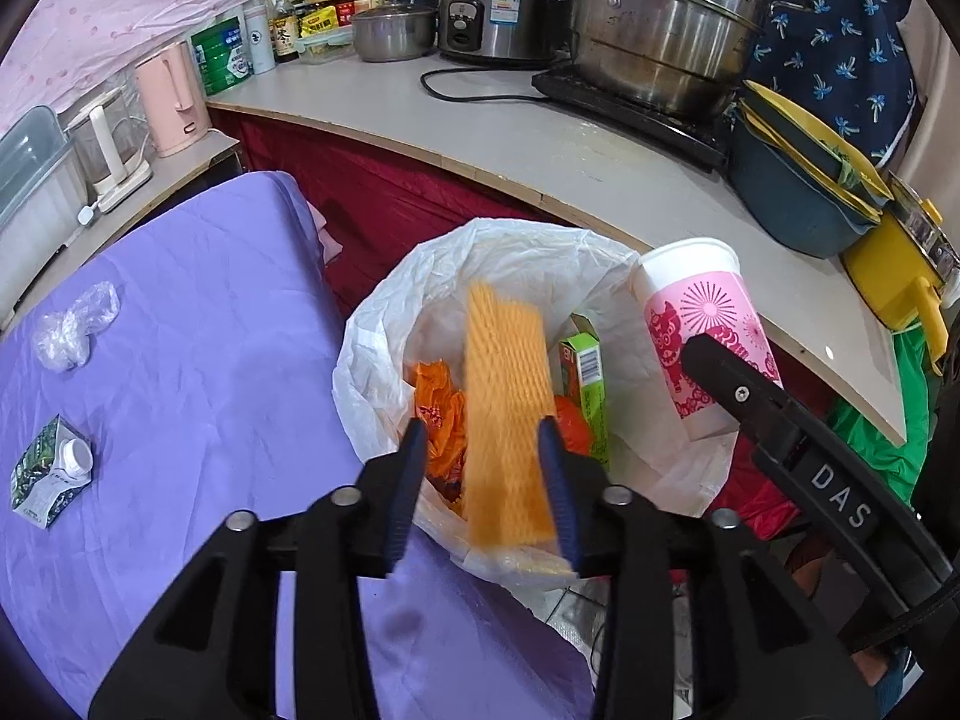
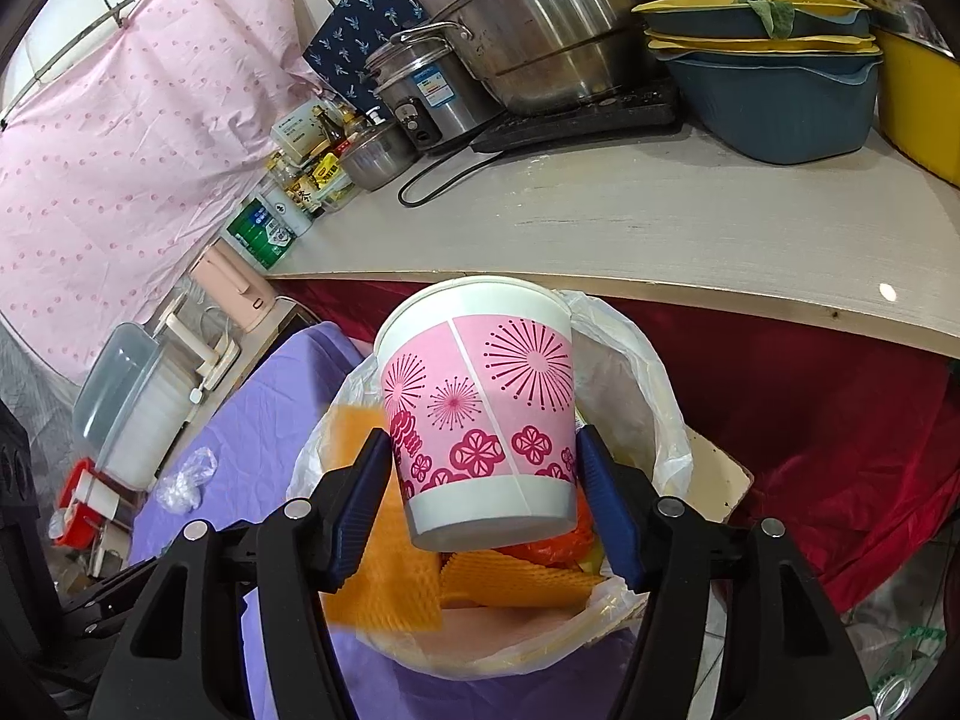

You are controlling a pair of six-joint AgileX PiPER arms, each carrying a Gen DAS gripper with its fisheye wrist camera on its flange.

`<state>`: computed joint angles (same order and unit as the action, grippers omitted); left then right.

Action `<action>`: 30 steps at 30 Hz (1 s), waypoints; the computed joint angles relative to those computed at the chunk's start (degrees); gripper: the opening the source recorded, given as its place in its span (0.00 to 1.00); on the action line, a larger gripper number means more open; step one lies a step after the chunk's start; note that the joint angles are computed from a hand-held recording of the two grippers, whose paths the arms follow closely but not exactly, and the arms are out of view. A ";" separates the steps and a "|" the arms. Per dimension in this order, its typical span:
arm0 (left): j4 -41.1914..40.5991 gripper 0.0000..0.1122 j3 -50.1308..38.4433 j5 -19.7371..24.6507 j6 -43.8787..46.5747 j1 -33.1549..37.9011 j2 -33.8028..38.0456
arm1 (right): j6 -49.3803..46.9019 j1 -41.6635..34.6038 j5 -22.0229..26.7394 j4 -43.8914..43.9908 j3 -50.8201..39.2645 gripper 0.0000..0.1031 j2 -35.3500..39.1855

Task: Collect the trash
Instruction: 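Open the left tool over the bin while the right tool releases the pink cup, then move both tools back over the table toward the green carton and plastic bag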

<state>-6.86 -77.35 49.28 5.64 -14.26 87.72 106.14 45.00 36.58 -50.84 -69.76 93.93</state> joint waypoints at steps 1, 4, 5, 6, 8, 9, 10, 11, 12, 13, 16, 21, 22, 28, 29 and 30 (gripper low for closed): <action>0.09 0.39 0.11 -0.17 -0.06 0.06 -0.08 | -0.04 -0.01 0.02 0.05 -0.07 0.60 0.08; -0.22 0.40 -0.05 -0.02 0.25 0.47 0.07 | -0.17 0.13 0.31 -0.14 -0.24 0.60 0.13; -0.19 0.40 -0.04 0.00 0.18 0.55 0.08 | 0.01 0.26 0.41 -0.36 -0.32 0.60 0.28; -0.16 0.41 -0.10 0.07 0.10 0.64 0.11 | 0.03 0.44 0.65 -0.54 -0.51 0.60 0.42; -0.44 0.43 -0.02 0.15 0.23 1.06 0.04 | -0.43 0.59 0.90 -0.58 -1.02 0.60 0.72; -0.60 0.43 -0.02 0.18 0.43 1.26 0.02 | -0.46 0.65 0.92 -0.66 -1.17 0.60 0.83; -0.72 0.43 0.08 0.21 0.68 1.52 -0.11 | -0.51 0.77 1.04 -0.66 -1.39 0.60 0.92; -0.72 0.43 0.17 0.20 0.80 1.71 -0.24 | -0.68 0.80 1.05 -0.59 -1.48 0.60 0.86; -0.79 0.44 0.29 0.16 0.97 1.90 -0.38 | -0.86 0.87 1.12 -0.57 -1.68 0.60 0.89; -0.86 0.44 0.34 0.20 1.12 2.13 -0.49 | -1.32 0.84 1.20 -0.39 -2.02 0.60 1.00; -1.46 0.44 0.37 0.46 1.70 2.81 -0.66 | -2.02 1.33 1.82 -0.14 -2.91 0.60 1.12; -2.05 0.44 0.51 0.72 2.55 4.02 -1.18 | -3.17 2.22 2.97 0.33 -4.64 0.60 1.63; -2.15 0.44 0.49 0.77 2.65 4.23 -1.23 | -3.48 2.47 3.28 0.43 -5.06 0.60 1.77; -3.56 0.44 0.86 1.36 4.35 6.57 -2.32 | -5.21 3.76 4.76 1.00 -7.38 0.60 2.65; -3.85 0.44 0.98 1.45 4.74 7.11 -2.55 | -5.63 4.04 5.19 1.23 -8.15 0.60 3.02; -4.03 0.44 1.00 1.56 5.02 7.55 -2.69 | -5.96 4.41 5.50 1.37 -8.77 0.60 3.32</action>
<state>-10.90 -76.35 50.83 10.67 -6.71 85.03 100.18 49.42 42.08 -49.47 -78.53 97.25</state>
